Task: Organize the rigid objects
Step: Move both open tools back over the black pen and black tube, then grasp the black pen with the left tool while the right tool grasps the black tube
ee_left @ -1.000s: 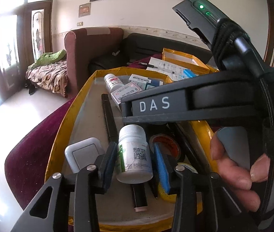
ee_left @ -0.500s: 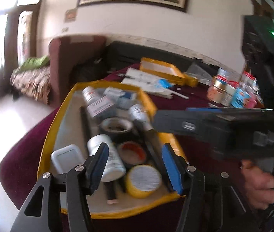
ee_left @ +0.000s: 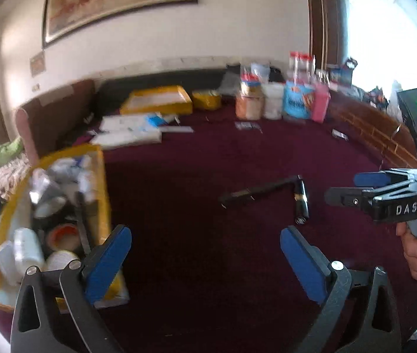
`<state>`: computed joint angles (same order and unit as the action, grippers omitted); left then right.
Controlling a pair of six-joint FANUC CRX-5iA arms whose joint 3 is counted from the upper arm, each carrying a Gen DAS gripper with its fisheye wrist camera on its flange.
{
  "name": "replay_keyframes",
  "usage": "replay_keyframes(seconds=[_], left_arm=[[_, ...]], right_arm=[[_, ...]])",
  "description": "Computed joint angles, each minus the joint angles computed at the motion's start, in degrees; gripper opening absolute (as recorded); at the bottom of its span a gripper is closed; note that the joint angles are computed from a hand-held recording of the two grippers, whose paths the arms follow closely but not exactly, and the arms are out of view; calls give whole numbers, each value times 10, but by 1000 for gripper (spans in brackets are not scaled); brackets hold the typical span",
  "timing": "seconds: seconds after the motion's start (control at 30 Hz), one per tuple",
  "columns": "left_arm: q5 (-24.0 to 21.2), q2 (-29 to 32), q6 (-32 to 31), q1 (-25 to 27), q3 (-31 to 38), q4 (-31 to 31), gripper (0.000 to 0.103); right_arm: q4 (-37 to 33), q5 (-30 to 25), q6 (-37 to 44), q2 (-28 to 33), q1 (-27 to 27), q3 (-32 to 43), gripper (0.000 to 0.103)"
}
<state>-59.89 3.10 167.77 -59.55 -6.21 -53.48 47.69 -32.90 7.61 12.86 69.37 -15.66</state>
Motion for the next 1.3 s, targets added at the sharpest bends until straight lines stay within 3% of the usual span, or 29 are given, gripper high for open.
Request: replay_keyframes(seconds=[0.27,0.43,0.6,0.77,1.3], left_arm=[[-23,67,-110,62,57,128,102],[12,71,-139,110,42,211,102],[9,81,-170,119,49,235,102],[15,80,-178,122,46,240,102],[15,81,-182,126,48,243,102]], right_arm=[[-33,-11,-6,16,-15,-15,97],[-41,-27,3,26,-15,-9,97],[-38,-28,13,30,-12,-6,103],[-54,-87,56,57,0,33,103],[-48,-76,54,53,-3,25,103]])
